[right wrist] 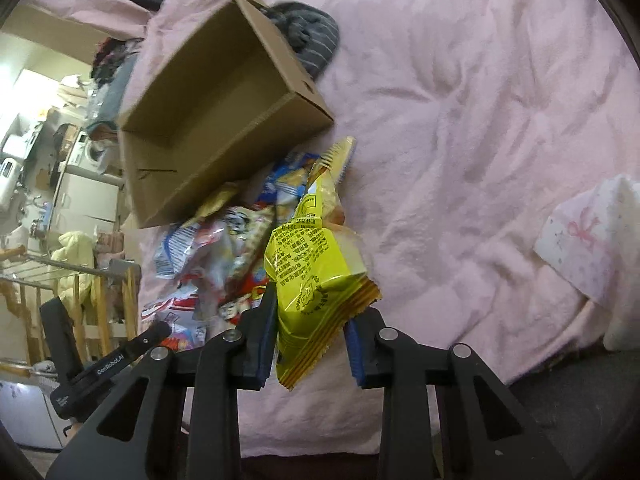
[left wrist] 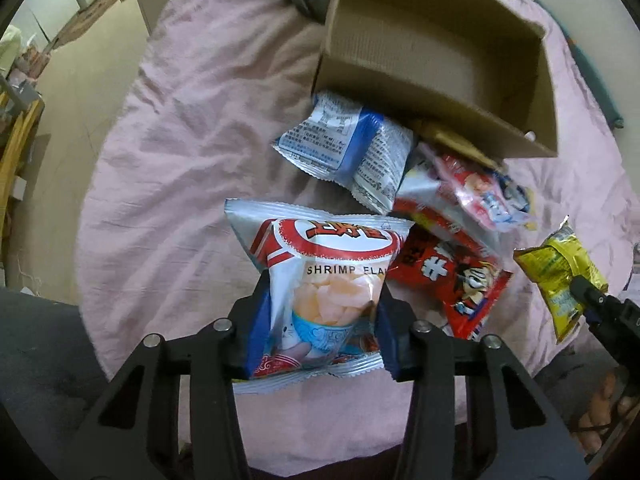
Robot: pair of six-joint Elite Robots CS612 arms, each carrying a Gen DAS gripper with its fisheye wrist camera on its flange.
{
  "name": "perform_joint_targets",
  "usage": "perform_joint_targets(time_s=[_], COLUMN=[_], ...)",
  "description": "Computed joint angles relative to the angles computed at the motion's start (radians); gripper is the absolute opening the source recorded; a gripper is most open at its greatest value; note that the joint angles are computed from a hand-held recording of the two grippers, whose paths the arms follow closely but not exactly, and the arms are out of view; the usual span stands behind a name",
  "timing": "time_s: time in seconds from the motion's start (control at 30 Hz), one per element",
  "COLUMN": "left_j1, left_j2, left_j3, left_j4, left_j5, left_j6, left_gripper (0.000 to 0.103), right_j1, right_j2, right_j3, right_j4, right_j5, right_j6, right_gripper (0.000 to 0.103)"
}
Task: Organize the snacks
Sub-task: 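Grasp the white-red shrimp flakes bag with left tool while right tool grasps yellow chip bag, then carry the shrimp flakes bag and yellow chip bag over the box with both tools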
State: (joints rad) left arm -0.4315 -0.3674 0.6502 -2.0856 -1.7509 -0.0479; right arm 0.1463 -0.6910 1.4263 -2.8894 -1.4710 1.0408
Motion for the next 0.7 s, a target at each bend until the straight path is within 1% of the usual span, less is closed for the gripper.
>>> perform_joint_targets(time_s=[0.13,0.27,0.4,0.57,0.7], left_j1=[0.012,0.02,0.018,0.014,0.01], left_j2=[-0.04,-0.066,-0.085,-0.087,-0.055], left_j3=[0.046,0.067,0.079,0.063,-0.004], left_j4=[-0.065,-0.119,-0.188,-0.237,-0.226], left_j5=[-0.03,-0.054,-0.05,-0.041,-0.04], left_j6=[-0.006,-0.006,-0.005,0.008,0.015], left_gripper=[0.041,0.041,0.041,0.041,0.041], right_j1=[0.004,0.006,0.011,0.012,0.012], right_j2=[-0.017,-0.032,-0.038,-0.036,-0.026], right_j3=[0.009,0.009,-0.01,-0.042,-0.072], right_j4=[-0.062,-0.107,-0.125,-0.125,-0.109], right_j5=[-0.012,-0.024,-0.038,-0.056,-0.064], right_j6=[-0.016,-0.037,-0.06,-0.091,-0.114], right_gripper=[0.031,0.031,0.031,0.031,0.031])
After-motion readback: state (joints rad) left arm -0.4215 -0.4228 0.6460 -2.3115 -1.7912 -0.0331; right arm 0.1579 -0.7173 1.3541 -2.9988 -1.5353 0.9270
